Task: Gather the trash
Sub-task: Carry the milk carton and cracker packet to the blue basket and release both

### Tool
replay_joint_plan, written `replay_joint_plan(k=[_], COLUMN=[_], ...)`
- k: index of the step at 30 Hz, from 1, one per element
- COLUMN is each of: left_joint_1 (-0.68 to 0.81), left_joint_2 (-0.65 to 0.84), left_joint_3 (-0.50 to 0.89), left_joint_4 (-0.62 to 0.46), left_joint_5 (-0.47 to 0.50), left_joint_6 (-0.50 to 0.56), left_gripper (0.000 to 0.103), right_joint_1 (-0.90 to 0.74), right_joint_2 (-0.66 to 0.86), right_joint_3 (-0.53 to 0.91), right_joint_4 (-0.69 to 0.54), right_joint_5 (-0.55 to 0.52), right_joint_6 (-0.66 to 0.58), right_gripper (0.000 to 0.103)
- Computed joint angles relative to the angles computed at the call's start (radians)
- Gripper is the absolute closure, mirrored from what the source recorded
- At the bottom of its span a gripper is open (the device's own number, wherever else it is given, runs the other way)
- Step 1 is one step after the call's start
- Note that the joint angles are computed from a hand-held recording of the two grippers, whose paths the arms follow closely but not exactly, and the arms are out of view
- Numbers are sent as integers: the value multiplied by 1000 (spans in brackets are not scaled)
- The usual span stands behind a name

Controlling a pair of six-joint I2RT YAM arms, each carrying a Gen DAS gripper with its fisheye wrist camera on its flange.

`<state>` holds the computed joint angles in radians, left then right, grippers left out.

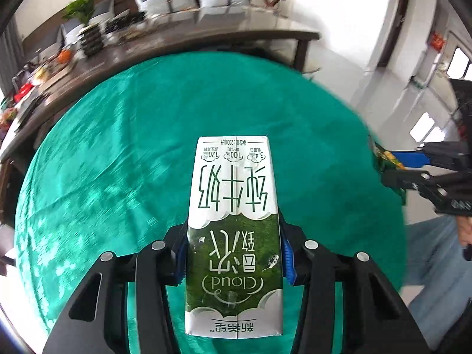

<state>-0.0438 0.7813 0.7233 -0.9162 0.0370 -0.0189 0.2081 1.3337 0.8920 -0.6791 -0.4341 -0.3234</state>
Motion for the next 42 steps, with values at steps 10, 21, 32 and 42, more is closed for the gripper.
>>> replay_joint_plan(k=[10, 21, 32, 42], left_joint_1=[-620, -744, -733, -918], left_joint_2=[585, 1249, 1372, 992], left_joint_3=[341, 745, 834, 616], left_joint_4=[291, 441, 480, 398], left_joint_5=[-51, 39, -61, -388], left_joint_6=[-385, -465, -498, -469], left_gripper=[55, 54, 10, 5], right_joint_1=[-656, -817, -876, -1008], right_joint_2=[263, 709, 766, 254], right_joint_3=[188, 441, 499, 122], right_joint_4=[-93, -94, -67, 87], right_joint_5=[-58, -34, -48, -131], right_joint_6=[-237, -138, -76, -185], right_gripper=[67, 67, 22, 4])
